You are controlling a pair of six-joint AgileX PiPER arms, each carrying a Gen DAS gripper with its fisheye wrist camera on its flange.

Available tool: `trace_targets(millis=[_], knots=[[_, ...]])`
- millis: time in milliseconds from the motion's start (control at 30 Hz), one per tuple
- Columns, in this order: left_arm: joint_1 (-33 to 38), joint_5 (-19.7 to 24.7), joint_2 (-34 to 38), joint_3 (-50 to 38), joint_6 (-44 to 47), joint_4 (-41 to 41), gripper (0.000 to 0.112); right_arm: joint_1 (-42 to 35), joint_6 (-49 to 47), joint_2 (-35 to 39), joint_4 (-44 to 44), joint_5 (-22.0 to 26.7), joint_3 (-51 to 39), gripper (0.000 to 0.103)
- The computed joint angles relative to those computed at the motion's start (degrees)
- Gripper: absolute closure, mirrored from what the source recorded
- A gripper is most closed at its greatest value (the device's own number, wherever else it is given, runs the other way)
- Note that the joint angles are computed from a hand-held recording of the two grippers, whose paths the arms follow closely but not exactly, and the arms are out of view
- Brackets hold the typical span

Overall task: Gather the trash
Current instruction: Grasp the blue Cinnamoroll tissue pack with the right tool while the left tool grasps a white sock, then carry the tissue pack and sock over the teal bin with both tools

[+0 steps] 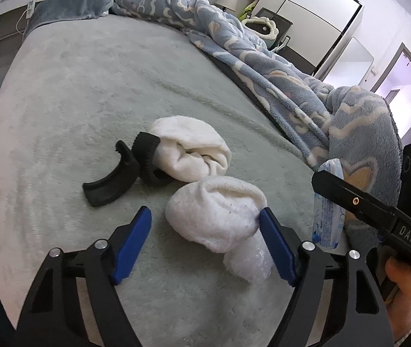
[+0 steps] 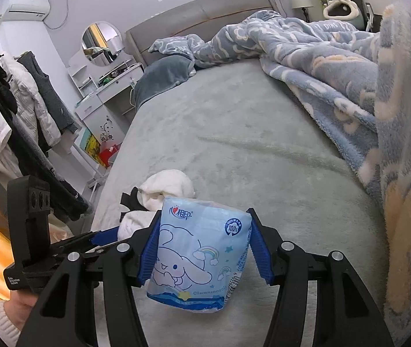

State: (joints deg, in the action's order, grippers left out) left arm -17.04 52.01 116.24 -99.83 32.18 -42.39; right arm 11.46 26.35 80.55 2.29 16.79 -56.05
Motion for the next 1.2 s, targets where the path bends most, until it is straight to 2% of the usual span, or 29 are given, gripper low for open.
trace_targets(millis=[100,367,467,767,1133,1200], knots=[[-0.33,0.11,0.11,0.02,-0.03,-0.31,0.037,-0.58,-1.35,-0.38,1.3,-0.12,0.76,0.046],[-1.23,-0.89,-0.62,0.56,0.28,-1.28,0.062,-0.73,-0.58,-1.77,0.55,0.41,1.56,0.046],[-1.64,-1.91,-1.36,1.13,0.42,-0.82,0.066,-0.1,1.84,-2.3,-1.5,0.73,1.2,0.046],[0.04,-4.96,-5.76,4.19,2.21,-0.62,0.068,4.31,13.38,-1.45,-12.35,2.42,-1.32,0.046],[6.15,-4.01,-10.64,7.69,9.06,-6.83,0.068,9.99,25.92,0.83,-22.89,3.9,-4.4,0.046],[7.98,-1.89,-10.83,8.01,10.88,-9.26,0.068,11.48,28.36,1.48,-24.54,3.98,-5.02,0.046]])
